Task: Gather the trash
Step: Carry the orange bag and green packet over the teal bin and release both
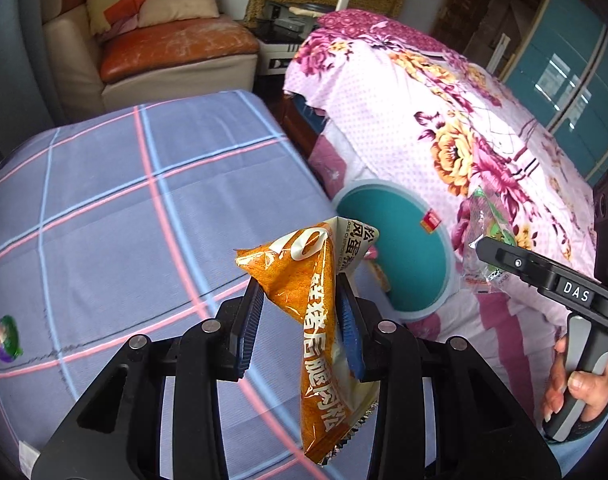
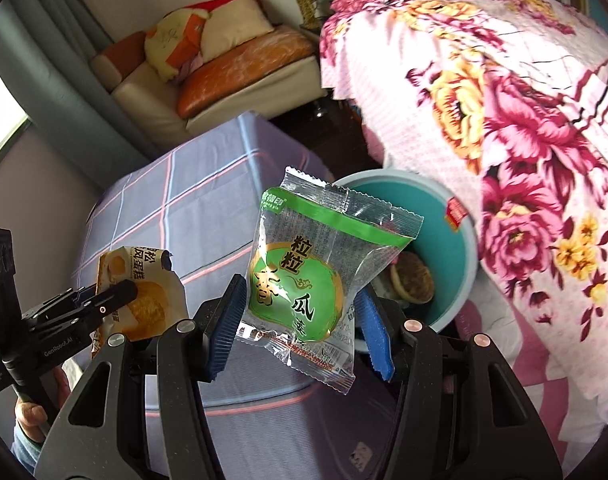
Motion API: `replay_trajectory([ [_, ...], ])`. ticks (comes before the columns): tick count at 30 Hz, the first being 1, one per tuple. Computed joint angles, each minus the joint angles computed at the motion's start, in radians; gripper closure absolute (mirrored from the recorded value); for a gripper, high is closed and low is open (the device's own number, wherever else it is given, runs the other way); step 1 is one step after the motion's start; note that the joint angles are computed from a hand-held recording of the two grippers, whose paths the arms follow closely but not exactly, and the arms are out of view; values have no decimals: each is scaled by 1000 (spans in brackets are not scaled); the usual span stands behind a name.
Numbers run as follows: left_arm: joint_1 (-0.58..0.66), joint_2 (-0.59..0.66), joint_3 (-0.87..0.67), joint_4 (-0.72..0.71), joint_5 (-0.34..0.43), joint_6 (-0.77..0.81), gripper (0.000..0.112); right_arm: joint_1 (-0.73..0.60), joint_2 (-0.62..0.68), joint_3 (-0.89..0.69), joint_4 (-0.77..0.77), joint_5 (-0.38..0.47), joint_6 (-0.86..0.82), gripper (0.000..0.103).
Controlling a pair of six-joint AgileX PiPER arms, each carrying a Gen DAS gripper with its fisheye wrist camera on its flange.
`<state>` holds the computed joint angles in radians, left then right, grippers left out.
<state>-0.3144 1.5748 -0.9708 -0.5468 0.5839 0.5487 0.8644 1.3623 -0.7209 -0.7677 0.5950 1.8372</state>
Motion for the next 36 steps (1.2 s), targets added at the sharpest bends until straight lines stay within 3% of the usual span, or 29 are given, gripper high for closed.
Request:
replay_trajectory([
  [13,-186,169,-167,56,-22,-145,75,-152,-95,89,42,-51,-127,50],
  [28,-267,314,-319,72,5,-185,74,-298,-147,127,125,-69,-279,50],
  [36,-291,331,-340,125,-22,-245,26,-336,-147,125,159,-65,-336,50],
])
